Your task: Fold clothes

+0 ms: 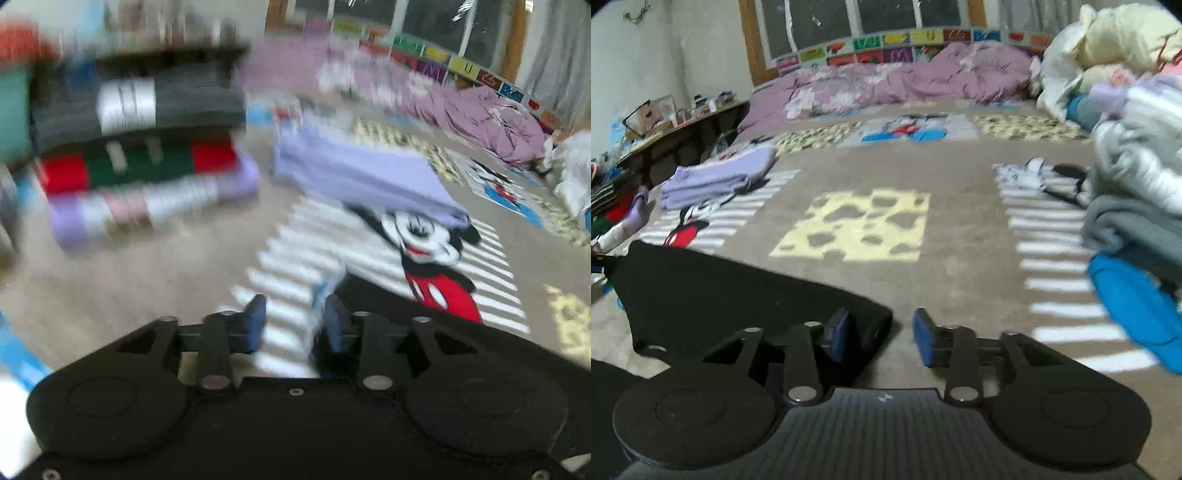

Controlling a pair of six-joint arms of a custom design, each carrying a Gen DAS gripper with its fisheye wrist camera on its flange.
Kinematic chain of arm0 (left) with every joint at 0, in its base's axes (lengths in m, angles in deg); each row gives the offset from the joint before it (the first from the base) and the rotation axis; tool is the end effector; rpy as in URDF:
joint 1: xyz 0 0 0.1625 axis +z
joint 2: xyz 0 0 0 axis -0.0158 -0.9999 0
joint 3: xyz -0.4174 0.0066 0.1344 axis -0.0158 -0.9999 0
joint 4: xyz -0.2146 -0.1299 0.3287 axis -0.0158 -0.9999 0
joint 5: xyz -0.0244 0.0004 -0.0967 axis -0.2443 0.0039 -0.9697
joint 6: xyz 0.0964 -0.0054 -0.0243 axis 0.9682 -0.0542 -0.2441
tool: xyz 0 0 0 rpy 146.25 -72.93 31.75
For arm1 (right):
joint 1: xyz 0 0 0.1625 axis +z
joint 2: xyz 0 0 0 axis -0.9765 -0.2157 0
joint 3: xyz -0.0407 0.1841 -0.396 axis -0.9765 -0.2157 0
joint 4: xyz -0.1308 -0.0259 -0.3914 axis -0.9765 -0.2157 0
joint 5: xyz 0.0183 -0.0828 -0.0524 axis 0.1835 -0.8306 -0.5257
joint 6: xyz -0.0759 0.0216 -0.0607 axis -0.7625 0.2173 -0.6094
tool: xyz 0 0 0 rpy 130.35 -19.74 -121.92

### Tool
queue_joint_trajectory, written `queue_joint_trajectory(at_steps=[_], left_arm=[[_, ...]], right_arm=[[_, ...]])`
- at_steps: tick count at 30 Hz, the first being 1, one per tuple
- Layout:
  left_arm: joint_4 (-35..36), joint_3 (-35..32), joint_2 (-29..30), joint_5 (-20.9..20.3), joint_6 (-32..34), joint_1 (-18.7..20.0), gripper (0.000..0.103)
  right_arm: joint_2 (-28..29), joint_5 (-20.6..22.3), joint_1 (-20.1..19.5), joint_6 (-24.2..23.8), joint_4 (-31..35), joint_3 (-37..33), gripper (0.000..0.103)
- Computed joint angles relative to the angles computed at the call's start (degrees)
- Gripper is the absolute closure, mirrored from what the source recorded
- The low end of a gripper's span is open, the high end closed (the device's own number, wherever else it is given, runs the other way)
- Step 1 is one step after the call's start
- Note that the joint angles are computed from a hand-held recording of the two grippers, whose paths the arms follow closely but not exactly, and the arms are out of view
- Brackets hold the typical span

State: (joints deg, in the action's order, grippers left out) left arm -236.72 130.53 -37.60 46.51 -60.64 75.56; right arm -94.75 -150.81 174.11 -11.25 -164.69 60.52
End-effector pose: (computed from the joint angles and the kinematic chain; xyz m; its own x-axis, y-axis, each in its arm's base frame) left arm 0.0249 -0.6958 0.3624 -0.7353 -0.3412 -0.5856 0.3771 0.5120 -0.7718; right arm 0.1913 -0.7221 0.0773 -0.7685 -0.2835 0.5736 -0.6161 0.5698 -0.5439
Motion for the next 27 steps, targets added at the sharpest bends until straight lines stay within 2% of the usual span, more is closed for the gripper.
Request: queue_joint_trajectory(at_steps=[1,3,6,8,11,14,16,17,20,22,23,25,27], left_arm=[[-0.49,1.10,-0.47,-2.52,0.32,-0.32,0.069],[3.76,3.29,-1.82,-9.41,-0.86,-0.81,0.069],[10.55,5.48,-1.74,-16.96,0.97,-1.84,0.069],[12.97,6.56,-1.05,-19.73,3.37,-2.65,0.072],[14.51,7.42,0.40,-20.63,6.79,-3.79,0.075],[17.97,7.67,1.09,-18.12,10.53,-4.26,0.075],[20.30,7.79,1.63,-15.79,13.36,-4.64,0.075],[21.57,7.61,1.59,-15.41,13.24,-4.71,0.075],[21.18,7.53,0.74,-17.50,11.73,-4.26,0.076],[19.49,7.94,0.61,-18.32,11.34,-4.16,0.076],[20.25,7.99,0.63,-17.97,10.87,-4.33,0.076],[22.55,7.89,0.81,-16.00,10.44,-4.75,0.076],[24.70,7.81,0.02,-15.67,8.59,-4.92,0.076]], right_arm=[[0.11,-0.53,0.51,-2.05,-2.87,0.52,0.059],[-0.35,1.28,0.90,-5.49,-5.51,1.84,0.060],[-0.72,3.16,1.24,-8.55,-4.49,3.06,0.063],[-1.11,4.86,1.28,-10.40,-1.66,3.43,0.064],[-1.38,6.96,1.53,-12.56,1.70,3.81,0.066],[-1.60,7.33,1.88,-13.35,6.19,3.64,0.066],[-0.71,1.06,3.00,-16.34,9.87,2.53,0.066],[-0.45,-0.45,3.15,-17.44,10.43,2.42,0.065],[-1.07,0.06,3.30,-16.36,10.52,2.75,0.065],[-1.99,4.08,2.81,-17.49,8.57,4.59,0.066],[-1.89,3.78,3.03,-17.14,8.65,4.73,0.066],[-0.43,-0.58,3.65,-19.38,8.91,3.68,0.066],[-0.67,0.39,3.27,-17.01,9.01,3.64,0.066]])
